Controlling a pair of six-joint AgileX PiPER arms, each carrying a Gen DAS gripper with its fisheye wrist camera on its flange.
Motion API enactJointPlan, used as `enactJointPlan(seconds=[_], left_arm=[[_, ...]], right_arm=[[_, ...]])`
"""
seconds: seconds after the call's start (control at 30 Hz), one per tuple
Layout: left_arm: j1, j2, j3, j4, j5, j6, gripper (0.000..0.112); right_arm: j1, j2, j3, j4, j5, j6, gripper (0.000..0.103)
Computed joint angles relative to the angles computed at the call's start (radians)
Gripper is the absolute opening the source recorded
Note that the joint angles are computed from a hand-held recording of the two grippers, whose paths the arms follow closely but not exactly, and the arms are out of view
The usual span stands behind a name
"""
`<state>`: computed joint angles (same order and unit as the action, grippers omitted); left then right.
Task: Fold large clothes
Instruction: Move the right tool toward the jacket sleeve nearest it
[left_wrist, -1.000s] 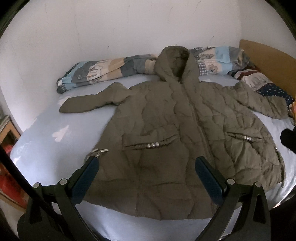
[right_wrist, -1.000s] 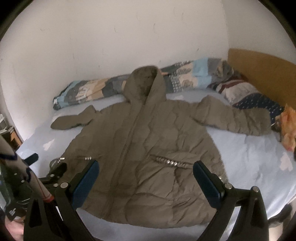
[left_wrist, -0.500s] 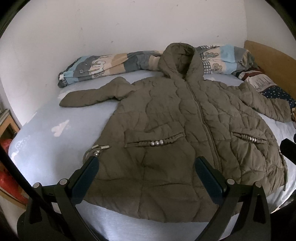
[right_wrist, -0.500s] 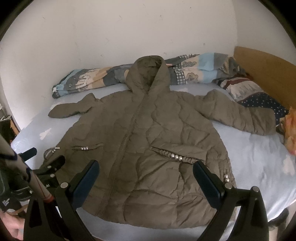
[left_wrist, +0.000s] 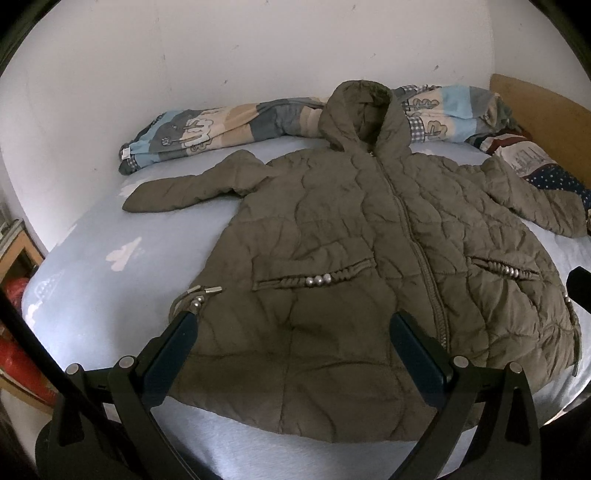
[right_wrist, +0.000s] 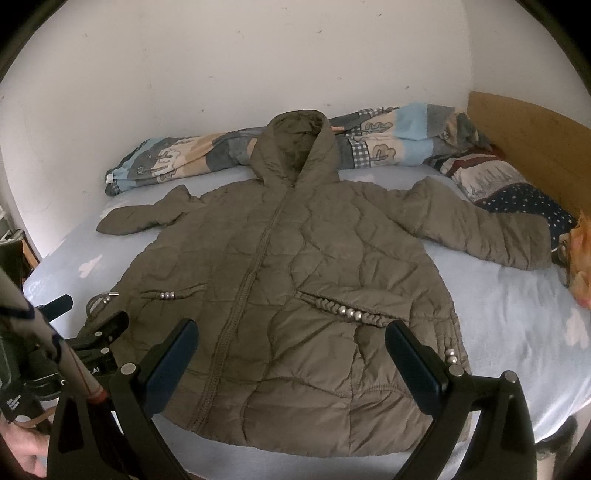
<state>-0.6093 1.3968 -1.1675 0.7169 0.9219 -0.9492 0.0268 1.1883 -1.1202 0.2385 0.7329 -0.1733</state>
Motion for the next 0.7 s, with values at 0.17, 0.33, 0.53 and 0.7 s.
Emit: enactJointPlan(seconds=[0.17,0.33,0.53,0.7], left_arm=[[-0.009,0.004,0.001,0.011,0.007,-0.015,0.103],[-0.008,0.007,0.005,0.012,0.002,-0.019,0.103],[-0.009,0.008,0.003,0.019,-0.003,-0.027,0.103],[0.017,0.039,-0.082,0.022,-0.034,0.023,0.103]], right_arm=[[0.01,0.002,0.002,-0.02,-0.007,0.021,0.103],[0.008,0.004,0.0,-0.021,-0.004,0.019,0.103],[0.012,0.011,-0.003,-0.045,-0.004,0.034,0.103],[-0.056,0.031,-0.017,0.021,0.016,0.003,0.103]])
